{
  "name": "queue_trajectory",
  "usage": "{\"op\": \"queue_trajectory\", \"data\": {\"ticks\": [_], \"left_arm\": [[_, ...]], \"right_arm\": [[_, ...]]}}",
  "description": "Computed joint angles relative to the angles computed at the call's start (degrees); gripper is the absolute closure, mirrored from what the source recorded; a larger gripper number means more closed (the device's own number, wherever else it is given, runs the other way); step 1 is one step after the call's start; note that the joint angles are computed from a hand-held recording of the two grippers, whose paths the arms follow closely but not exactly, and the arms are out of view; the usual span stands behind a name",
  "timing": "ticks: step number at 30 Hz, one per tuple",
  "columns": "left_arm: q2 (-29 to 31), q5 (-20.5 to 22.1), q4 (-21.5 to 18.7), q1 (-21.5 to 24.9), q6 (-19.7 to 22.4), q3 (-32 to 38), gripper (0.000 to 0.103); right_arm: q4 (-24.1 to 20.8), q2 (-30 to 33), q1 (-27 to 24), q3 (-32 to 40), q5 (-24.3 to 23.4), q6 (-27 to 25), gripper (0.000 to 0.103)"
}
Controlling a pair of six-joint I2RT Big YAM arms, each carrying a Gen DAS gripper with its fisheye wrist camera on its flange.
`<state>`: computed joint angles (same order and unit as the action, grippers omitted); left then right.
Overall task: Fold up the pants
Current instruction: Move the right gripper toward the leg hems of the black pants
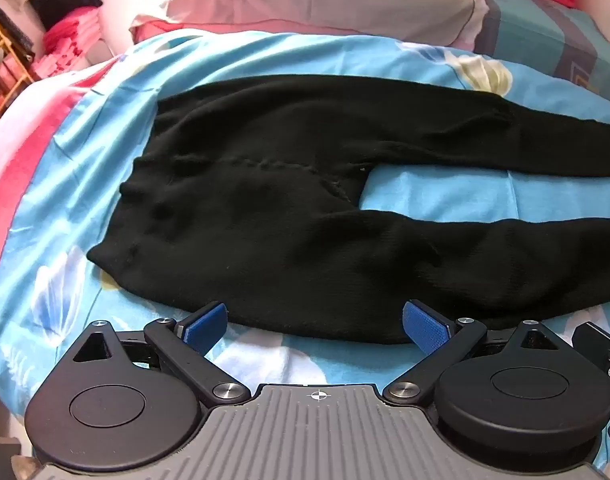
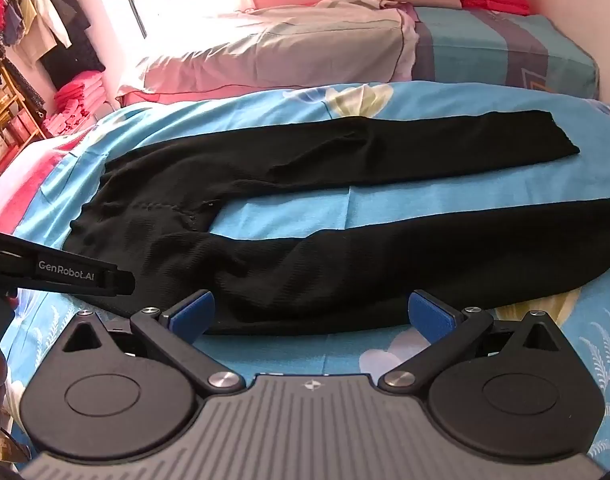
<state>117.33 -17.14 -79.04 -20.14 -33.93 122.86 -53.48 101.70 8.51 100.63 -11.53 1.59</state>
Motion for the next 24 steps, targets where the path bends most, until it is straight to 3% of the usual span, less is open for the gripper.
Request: {"op": "queue_trajectory", "data": {"ticks": [24], "left_arm": [[1.2, 0.2, -1.1, 0.0, 0.2, 1.7, 0.0]], "right_arm": [[-0.8, 1.1, -0.3, 1.2, -1.1, 0.9, 0.0]]}}
